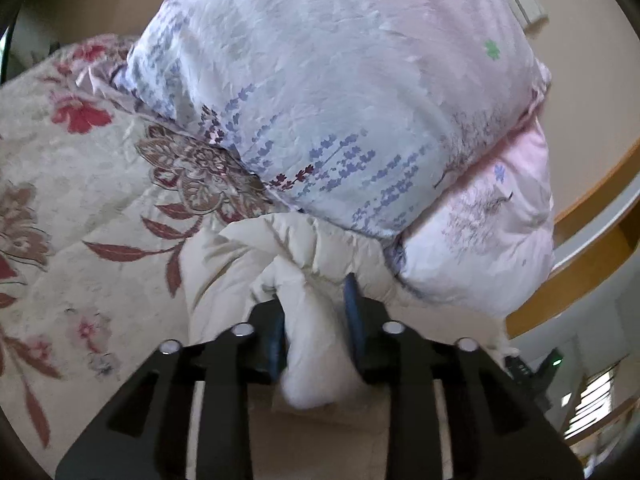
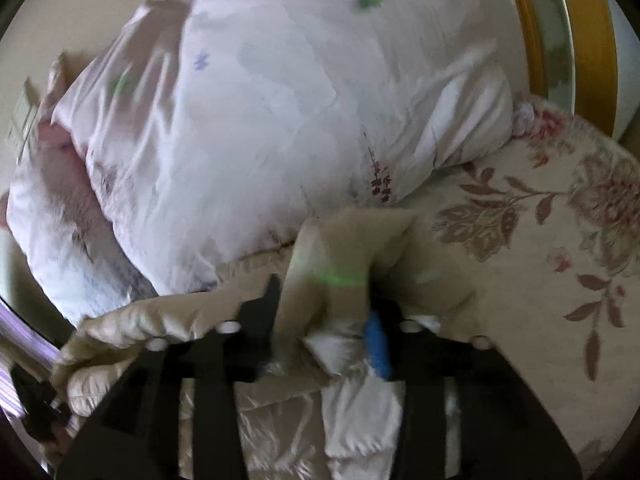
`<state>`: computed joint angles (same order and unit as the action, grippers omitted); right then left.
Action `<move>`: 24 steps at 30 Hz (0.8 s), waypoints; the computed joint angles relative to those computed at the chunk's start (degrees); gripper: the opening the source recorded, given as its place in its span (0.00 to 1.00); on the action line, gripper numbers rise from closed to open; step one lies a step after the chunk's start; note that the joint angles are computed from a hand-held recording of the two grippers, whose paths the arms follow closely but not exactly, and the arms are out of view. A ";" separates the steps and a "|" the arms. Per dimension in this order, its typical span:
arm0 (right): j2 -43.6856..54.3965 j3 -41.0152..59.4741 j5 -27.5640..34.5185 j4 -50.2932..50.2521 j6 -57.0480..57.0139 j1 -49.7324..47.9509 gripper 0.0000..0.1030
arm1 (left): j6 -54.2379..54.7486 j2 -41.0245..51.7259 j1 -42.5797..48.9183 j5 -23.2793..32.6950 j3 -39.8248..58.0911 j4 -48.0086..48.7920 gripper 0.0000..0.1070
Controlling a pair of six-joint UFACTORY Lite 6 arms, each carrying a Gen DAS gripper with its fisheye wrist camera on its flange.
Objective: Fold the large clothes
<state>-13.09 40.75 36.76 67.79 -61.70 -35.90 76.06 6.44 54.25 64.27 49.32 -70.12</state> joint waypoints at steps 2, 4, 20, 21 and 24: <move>2.86 2.18 1.95 2.09 -0.14 -0.58 0.67 | -1.77 1.86 -0.50 1.07 1.68 -0.89 0.47; 4.23 3.63 3.62 4.56 -0.88 -1.50 0.70 | -3.71 3.15 0.00 2.85 3.21 -2.21 0.56; -3.49 -2.66 -10.12 -13.16 7.11 10.69 0.51 | 4.15 -25.56 -9.36 -11.99 -14.87 -2.39 0.64; -1.96 -2.36 -12.67 -14.78 9.31 11.93 0.51 | 3.24 -24.26 -11.99 -16.00 -14.80 -2.70 0.64; 2.11 -1.26 -16.03 -15.75 11.30 13.29 0.51 | 3.50 -19.77 -13.87 -21.43 -14.83 -4.20 0.64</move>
<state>-10.97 39.49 20.73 52.05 -50.39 -22.60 79.56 -13.33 40.38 42.84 34.49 -74.32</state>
